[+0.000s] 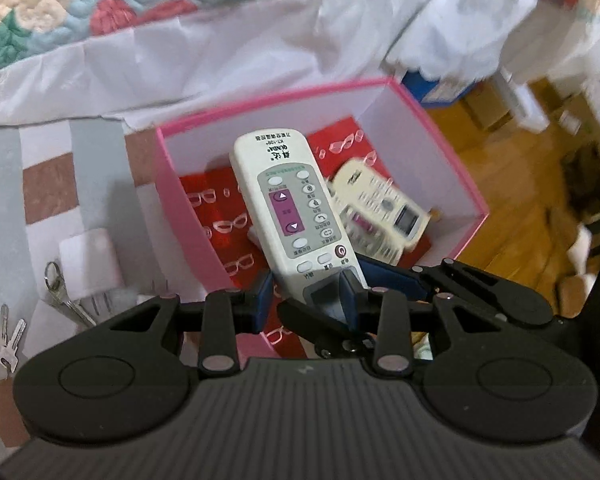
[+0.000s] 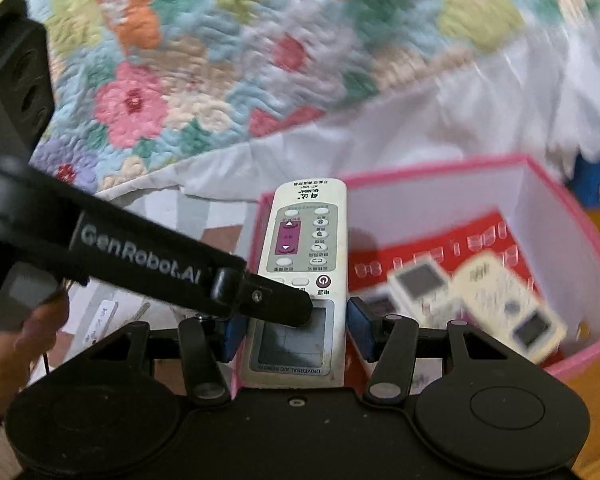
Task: Organize rigid objects
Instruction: 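Carry the beige remote with both grippers into the pink box, then open both grippers to release the remote and withdraw, then move both grippers to the large white charger and close on it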
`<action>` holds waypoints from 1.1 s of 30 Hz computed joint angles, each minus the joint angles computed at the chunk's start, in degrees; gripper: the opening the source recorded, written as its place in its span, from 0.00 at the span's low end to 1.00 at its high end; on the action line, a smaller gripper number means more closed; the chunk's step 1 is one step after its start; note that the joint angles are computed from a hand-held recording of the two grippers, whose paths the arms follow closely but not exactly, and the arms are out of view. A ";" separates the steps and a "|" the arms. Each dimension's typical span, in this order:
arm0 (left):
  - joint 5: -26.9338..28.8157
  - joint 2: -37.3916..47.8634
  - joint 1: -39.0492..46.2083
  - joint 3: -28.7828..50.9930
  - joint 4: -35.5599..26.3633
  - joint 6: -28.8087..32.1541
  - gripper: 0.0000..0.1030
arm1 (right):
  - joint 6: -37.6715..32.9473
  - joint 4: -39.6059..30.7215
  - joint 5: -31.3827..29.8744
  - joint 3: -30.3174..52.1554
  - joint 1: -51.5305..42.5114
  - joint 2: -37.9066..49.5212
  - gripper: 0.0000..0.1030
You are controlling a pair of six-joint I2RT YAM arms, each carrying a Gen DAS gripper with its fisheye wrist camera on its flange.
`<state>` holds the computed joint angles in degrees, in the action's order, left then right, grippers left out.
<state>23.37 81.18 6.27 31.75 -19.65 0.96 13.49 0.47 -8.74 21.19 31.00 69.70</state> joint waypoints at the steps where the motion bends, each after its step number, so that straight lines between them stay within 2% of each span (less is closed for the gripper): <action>1: -1.07 1.09 -1.27 -0.18 1.03 -0.60 0.34 | -0.72 0.31 0.00 -0.17 -0.14 0.81 0.58; 7: -5.95 5.05 -5.32 0.68 3.33 -1.24 0.34 | -2.71 1.76 -4.96 3.24 -3.81 10.26 0.58; 10: -6.44 3.96 -5.00 0.44 3.46 -0.69 0.39 | -1.90 0.77 -5.29 4.08 -3.96 12.32 0.59; 13: -2.77 1.97 -1.54 0.42 1.06 1.44 0.40 | -3.84 -1.05 -4.58 3.91 -2.45 10.50 0.59; 15: 0.22 -0.29 1.56 0.55 -2.17 3.94 0.41 | -4.52 -2.57 -1.58 3.44 -0.21 6.86 0.60; 17: 1.26 -4.22 4.37 0.23 -5.67 6.37 0.50 | -4.86 -4.20 0.51 3.30 1.45 3.57 0.60; 18: 1.24 -6.52 5.78 -0.10 -7.12 7.64 0.51 | -4.77 -5.14 1.21 3.24 2.23 1.51 0.60; 21: 2.79 -12.31 13.38 0.45 -13.87 15.02 0.51 | -3.98 -8.59 2.75 3.79 4.99 -4.42 0.60; 24: 5.70 -14.19 22.92 2.86 -20.27 23.00 0.51 | -3.34 -10.74 4.77 4.76 9.88 -9.20 0.60; 27: 8.64 -14.47 33.51 5.57 -25.20 31.73 0.54 | -2.98 -11.44 8.51 6.61 16.59 -10.42 0.62; 29: 9.59 -13.62 39.62 6.70 -26.73 36.46 0.55 | -1.60 -11.33 10.72 8.49 20.94 -8.64 0.68; 33: 7.57 -11.48 48.58 4.87 -23.12 42.46 0.56 | -1.11 -7.63 11.15 10.60 26.87 -3.47 0.68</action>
